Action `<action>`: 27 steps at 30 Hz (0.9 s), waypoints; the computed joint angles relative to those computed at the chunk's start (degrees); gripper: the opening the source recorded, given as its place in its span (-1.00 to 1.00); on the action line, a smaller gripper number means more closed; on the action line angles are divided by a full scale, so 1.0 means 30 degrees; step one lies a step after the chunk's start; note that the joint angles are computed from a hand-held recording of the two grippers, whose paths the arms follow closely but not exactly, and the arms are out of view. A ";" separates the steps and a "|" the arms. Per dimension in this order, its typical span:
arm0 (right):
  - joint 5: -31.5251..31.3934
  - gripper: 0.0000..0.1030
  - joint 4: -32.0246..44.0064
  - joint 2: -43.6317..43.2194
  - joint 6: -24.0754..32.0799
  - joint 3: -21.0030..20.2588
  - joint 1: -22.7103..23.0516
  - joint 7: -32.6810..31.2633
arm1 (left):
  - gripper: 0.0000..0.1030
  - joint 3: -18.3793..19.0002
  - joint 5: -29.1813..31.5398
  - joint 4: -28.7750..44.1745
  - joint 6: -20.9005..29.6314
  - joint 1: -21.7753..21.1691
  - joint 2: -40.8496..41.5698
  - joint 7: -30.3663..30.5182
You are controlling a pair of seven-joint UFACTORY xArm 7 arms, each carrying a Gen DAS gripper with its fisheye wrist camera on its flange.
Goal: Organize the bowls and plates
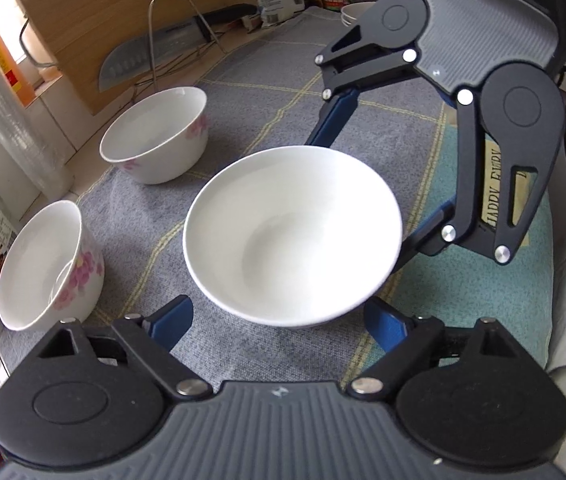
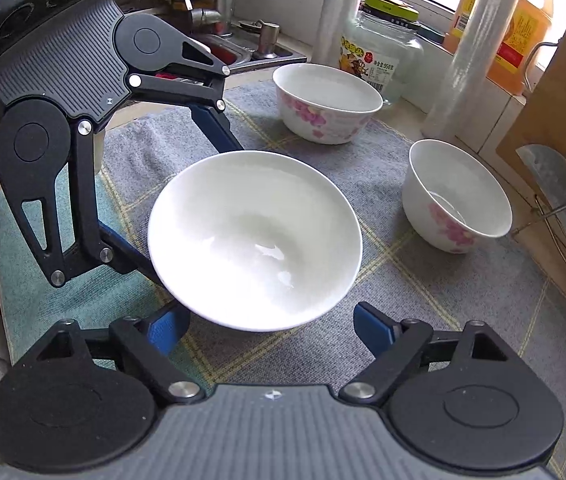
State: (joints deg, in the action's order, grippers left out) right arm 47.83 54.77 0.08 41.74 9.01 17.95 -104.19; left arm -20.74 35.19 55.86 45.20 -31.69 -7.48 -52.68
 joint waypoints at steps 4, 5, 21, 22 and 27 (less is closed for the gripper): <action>-0.0031 0.72 0.0061 0.0018 0.0116 0.0013 0.0014 -0.0365 | 0.77 0.0044 0.0274 0.0234 -0.0235 -0.0081 0.0133 0.1240; -0.0054 0.72 0.0086 0.0041 0.0137 0.0016 0.0014 -0.0387 | 0.77 0.0062 0.0275 0.0284 -0.0257 -0.0078 0.0161 0.1363; 0.0870 0.63 -0.0789 -0.0933 -0.0400 -0.0190 0.0325 -0.1820 | 0.75 -0.0007 0.0439 0.0757 0.0139 -0.0009 0.0352 0.1293; 0.0853 0.63 -0.0731 -0.0960 -0.0235 -0.0272 0.0303 -0.1776 | 0.75 -0.0037 0.0503 0.0840 0.0242 -0.0077 0.0353 0.1232; 0.0935 0.63 -0.0799 -0.1280 0.0149 -0.0653 0.0102 -0.2053 | 0.75 -0.0018 0.0955 0.1804 0.0776 -0.0374 0.1037 0.1160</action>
State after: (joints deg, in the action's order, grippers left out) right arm 50.64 52.37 -3.76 42.19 7.05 18.26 -110.35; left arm -20.79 38.05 61.27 47.53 -32.81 -4.37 -49.20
